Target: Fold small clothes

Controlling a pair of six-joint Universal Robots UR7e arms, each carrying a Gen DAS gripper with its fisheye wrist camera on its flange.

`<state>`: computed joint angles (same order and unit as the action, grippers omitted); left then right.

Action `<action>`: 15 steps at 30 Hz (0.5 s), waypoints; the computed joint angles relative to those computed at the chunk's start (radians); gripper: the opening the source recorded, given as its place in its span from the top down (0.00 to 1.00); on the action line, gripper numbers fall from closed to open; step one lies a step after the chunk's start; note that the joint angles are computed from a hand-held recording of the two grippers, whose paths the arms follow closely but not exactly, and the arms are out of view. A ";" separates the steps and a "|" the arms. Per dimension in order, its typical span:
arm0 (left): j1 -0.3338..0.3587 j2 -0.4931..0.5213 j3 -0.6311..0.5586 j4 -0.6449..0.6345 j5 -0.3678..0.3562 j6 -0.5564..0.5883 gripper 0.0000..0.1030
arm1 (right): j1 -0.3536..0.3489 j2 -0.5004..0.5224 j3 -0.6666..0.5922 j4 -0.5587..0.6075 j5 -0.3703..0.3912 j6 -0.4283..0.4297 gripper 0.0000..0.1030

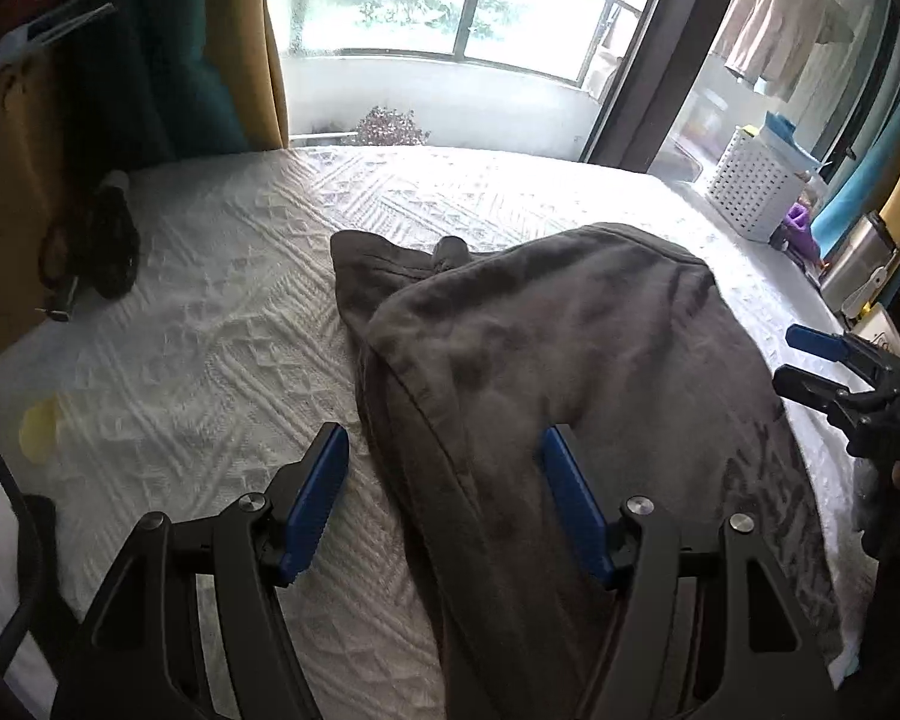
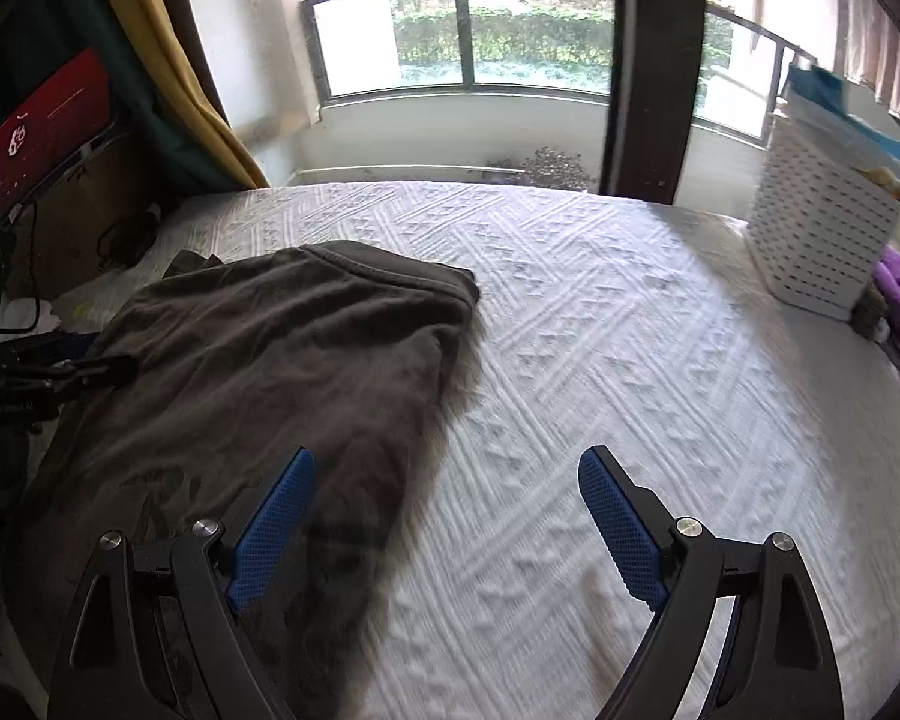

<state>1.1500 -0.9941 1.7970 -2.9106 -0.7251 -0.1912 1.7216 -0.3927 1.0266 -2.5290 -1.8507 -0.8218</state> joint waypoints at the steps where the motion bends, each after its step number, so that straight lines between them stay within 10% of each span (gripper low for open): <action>1: 0.001 0.007 0.001 -0.029 0.005 0.006 0.32 | 0.000 0.012 -0.016 0.017 0.008 0.001 0.12; 15: -0.008 0.070 -0.043 -0.048 -0.031 0.126 0.28 | -0.003 0.052 -0.050 0.103 0.084 -0.041 0.14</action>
